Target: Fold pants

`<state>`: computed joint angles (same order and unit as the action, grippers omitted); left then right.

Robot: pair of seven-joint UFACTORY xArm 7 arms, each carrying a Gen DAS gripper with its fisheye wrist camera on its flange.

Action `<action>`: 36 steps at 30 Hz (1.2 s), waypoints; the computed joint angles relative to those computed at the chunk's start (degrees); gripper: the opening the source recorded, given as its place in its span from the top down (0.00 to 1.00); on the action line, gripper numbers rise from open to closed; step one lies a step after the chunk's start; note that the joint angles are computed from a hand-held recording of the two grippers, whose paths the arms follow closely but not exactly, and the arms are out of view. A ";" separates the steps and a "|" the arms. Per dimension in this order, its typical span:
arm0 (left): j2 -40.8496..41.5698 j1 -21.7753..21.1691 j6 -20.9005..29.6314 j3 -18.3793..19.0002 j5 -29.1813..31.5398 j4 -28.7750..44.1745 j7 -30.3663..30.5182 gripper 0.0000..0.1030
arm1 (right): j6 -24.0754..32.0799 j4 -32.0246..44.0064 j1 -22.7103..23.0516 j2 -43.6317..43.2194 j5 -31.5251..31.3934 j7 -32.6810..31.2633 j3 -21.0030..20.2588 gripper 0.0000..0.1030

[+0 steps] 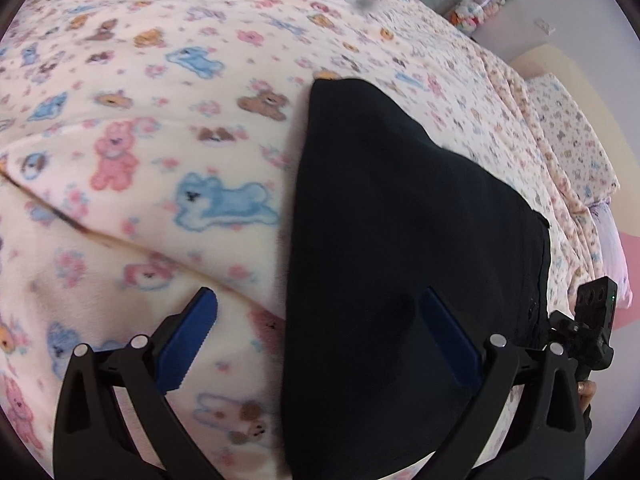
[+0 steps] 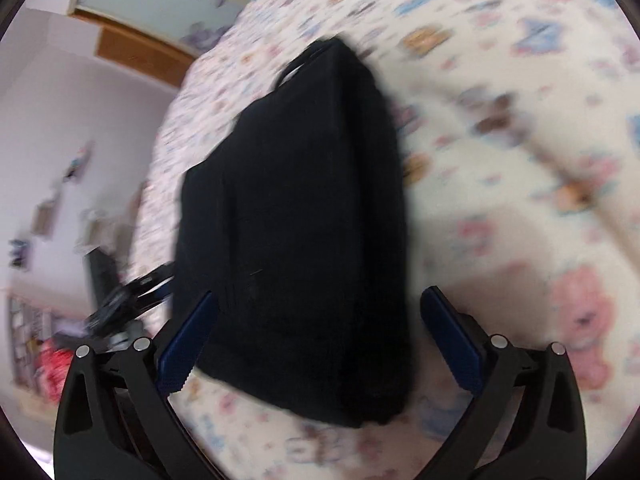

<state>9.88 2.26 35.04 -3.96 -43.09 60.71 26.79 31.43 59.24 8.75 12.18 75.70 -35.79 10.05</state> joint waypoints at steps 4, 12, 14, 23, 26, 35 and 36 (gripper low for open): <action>2.08 0.56 4.51 -0.49 -1.40 2.72 1.51 0.02 | -1.50 0.42 0.92 0.41 -3.31 1.57 0.12 0.01; 4.66 0.98 7.94 -1.06 -0.24 6.44 -0.20 0.02 | -1.42 0.03 0.07 0.52 4.60 -6.74 0.98 0.20; 5.22 1.82 9.37 -1.47 -2.43 7.29 0.97 0.02 | -1.40 -0.43 0.06 0.40 5.64 -8.56 0.63 0.27; 3.91 2.35 10.54 -0.70 -6.56 6.00 3.37 0.11 | 0.61 -0.43 -0.20 2.16 15.45 -16.57 -0.43 0.39; 2.69 2.07 10.26 -0.38 -5.86 4.86 2.12 0.20 | -0.13 -0.95 0.29 1.42 17.06 -18.69 -0.57 0.45; -0.92 0.92 13.25 -0.05 -8.41 3.64 6.16 0.32 | -7.12 -0.69 3.55 0.15 17.46 -23.83 -0.65 0.47; -0.68 0.06 12.18 -0.02 -6.66 3.85 5.21 0.31 | -6.84 -0.46 3.38 0.55 18.00 -23.85 -0.73 0.48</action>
<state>9.20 2.32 47.21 -3.98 -49.75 64.56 32.00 24.59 58.78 12.13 12.73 93.69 -59.64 9.32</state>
